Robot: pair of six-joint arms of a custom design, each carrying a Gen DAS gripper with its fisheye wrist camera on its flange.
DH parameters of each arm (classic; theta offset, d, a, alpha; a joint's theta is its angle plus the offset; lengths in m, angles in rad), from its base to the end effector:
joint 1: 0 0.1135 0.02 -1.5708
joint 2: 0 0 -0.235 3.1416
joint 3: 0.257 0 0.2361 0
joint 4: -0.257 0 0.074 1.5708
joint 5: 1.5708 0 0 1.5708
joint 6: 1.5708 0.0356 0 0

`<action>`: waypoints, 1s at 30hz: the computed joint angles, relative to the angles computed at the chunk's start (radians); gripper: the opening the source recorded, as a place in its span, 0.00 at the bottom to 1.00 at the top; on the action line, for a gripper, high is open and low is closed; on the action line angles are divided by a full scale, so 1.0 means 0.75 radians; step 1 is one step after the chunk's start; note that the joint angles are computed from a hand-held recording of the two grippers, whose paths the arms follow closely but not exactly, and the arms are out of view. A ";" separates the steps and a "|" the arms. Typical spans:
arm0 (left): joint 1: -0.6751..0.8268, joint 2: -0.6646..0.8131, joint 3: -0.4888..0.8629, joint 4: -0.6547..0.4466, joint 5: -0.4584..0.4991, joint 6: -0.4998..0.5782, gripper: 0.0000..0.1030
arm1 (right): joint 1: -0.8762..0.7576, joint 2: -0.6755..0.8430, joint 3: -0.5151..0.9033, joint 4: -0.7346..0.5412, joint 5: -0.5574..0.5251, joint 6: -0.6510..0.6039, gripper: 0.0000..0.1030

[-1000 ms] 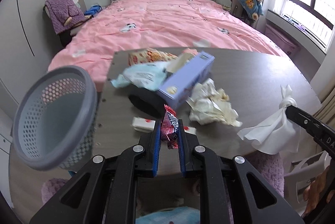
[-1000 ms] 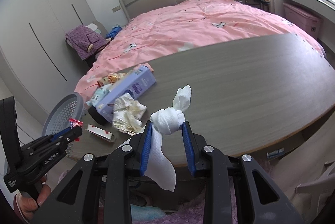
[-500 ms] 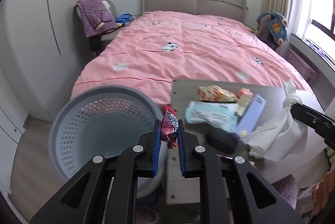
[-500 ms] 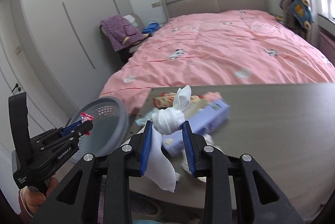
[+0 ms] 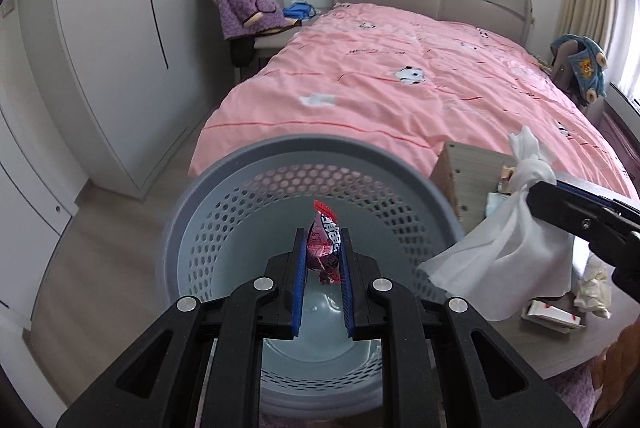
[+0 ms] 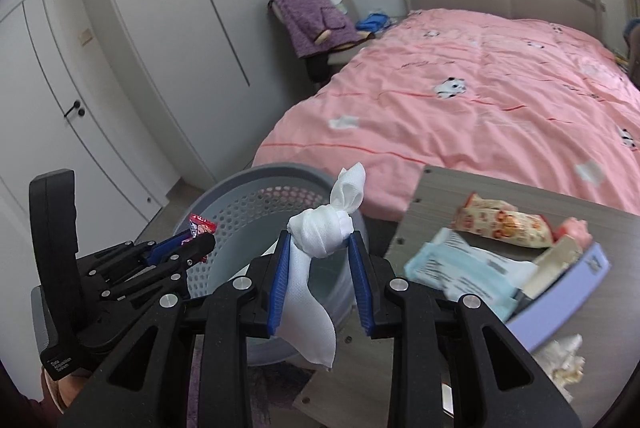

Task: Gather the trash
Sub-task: 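Carry the wrapper and tissue over the grey basket with both grippers, then open both grippers to drop the wrapper and tissue into the basket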

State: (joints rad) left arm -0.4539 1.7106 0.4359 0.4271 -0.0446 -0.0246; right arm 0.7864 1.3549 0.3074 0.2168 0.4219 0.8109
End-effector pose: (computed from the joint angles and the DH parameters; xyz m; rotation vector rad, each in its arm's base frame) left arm 0.2247 -0.1079 0.0632 0.4963 2.3726 -0.1647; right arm 0.1569 0.1366 0.0966 0.2212 2.3182 0.2982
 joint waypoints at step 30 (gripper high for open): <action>0.201 0.278 0.141 0.070 0.052 0.023 0.61 | -0.061 0.460 0.172 0.247 -0.097 -0.074 0.49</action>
